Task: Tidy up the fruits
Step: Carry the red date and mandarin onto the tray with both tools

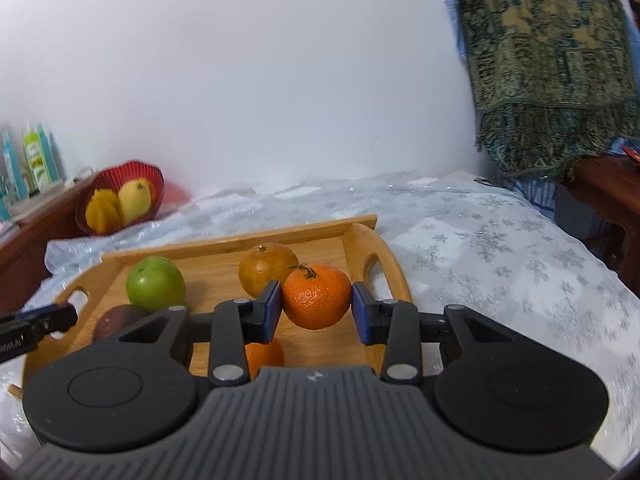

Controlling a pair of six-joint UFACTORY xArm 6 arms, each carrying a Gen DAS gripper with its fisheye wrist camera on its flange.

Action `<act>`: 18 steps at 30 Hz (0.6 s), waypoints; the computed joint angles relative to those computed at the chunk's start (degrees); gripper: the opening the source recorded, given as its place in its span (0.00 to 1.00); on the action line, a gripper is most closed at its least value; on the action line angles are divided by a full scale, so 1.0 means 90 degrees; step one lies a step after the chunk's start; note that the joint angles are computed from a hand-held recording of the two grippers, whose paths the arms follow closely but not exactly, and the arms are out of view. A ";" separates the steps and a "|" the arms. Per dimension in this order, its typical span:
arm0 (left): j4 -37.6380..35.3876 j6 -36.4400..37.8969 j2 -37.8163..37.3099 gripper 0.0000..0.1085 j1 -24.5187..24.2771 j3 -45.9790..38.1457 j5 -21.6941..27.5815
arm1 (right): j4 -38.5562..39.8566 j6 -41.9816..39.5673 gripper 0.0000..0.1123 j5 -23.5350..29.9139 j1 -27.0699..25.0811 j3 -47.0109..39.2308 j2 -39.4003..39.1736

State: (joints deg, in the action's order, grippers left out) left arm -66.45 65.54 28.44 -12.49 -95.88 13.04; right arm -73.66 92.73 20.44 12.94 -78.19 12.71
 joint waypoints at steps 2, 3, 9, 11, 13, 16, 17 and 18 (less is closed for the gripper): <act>0.0443 -0.0419 0.0182 0.19 -0.0009 -0.0182 -0.0033 | 0.0341 -0.0417 0.37 0.0009 -0.0027 -0.0128 0.0148; 0.0635 -0.0627 0.0249 0.19 -0.0014 -0.0240 -0.0044 | 0.0551 -0.0614 0.37 0.0016 -0.0037 -0.0180 0.0207; 0.1338 -0.1502 0.0461 0.19 0.0033 -0.0395 0.0088 | 0.1848 -0.1487 0.37 0.0043 -0.0080 -0.0329 0.0418; 0.1333 -0.1491 0.0453 0.19 0.0048 -0.0367 0.0155 | 0.2115 -0.1713 0.37 0.0059 -0.0081 -0.0317 0.0428; 0.1400 -0.1516 0.0466 0.19 0.0054 -0.0365 0.0199 | 0.2222 -0.1823 0.37 0.0074 -0.0074 -0.0313 0.0435; 0.1448 -0.1556 0.0462 0.19 0.0058 -0.0346 0.0200 | 0.2298 -0.1879 0.37 0.0079 -0.0074 -0.0307 0.0441; 0.1480 -0.1602 0.0475 0.19 0.0065 -0.0360 0.0217 | 0.2341 -0.1905 0.37 0.0084 -0.0073 -0.0316 0.0452; 0.1514 -0.1651 0.0475 0.19 0.0068 -0.0362 0.0231 | 0.2385 -0.1937 0.37 0.0087 -0.0071 -0.0317 0.0459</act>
State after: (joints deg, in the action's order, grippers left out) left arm -52.83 50.68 32.72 -11.87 -99.13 15.12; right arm -52.19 75.30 21.22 12.30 -81.04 16.84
